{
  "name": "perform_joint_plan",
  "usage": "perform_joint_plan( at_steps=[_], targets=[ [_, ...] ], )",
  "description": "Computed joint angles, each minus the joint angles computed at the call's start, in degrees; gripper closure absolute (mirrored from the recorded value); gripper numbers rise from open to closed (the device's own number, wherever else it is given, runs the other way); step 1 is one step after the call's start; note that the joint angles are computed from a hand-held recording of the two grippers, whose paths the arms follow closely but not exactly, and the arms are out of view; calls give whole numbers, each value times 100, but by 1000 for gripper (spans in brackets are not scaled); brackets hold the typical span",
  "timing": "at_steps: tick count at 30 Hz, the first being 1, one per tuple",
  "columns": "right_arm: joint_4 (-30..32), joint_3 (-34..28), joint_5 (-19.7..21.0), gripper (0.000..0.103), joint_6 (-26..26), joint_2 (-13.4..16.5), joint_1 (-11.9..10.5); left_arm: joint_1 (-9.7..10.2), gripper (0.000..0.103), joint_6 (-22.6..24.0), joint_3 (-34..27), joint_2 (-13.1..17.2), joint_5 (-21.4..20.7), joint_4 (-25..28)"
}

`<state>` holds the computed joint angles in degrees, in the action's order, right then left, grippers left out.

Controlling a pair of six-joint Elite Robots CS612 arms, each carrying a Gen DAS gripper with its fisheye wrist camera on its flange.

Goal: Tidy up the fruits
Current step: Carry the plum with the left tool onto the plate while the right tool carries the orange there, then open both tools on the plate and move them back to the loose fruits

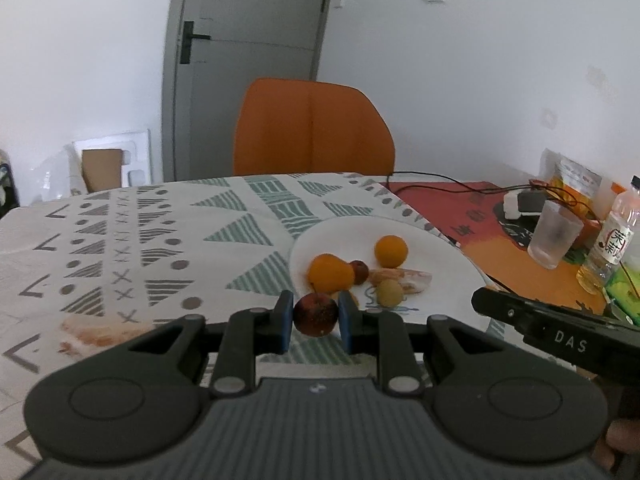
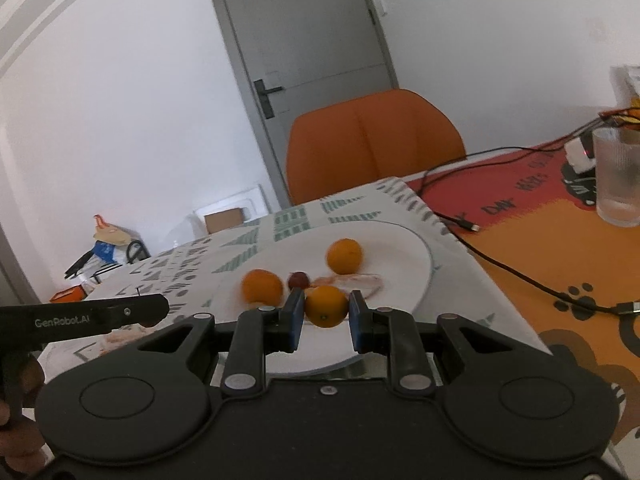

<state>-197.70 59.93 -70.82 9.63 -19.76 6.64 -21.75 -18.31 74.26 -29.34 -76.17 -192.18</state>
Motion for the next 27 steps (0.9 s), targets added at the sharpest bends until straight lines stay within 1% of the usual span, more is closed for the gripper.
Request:
perform_joint_plan(
  at_steps=[6,11,13,15,21,25,26,27],
  targets=[
    [180,-121,-60,81,-16,54,-3,17,81,50,-299,143,-261,207],
    [202,-144,-87,81,-6,68,-10,6,81,150,-551,248,-401,467],
    [222,-163,-111,81,22,79,-15,-18,81,231,-590,267,-333,439],
    [249,-183,-118,81,42,89,-18,-40,78,339,-588,273,-220,372],
    [328,-345,-59,81,60,159,-1,-16,77,120,-481,205,-54,526],
    [326,-417,-35,81,36,188,26,13,77,36,-317,117,102,498],
    [329,-423,-43,81,28,188,32,16,76,19,-280,96,156,490],
    [309,-425,-46,78,33,189,40,19,73,-3,-242,75,215,482]
  ],
)
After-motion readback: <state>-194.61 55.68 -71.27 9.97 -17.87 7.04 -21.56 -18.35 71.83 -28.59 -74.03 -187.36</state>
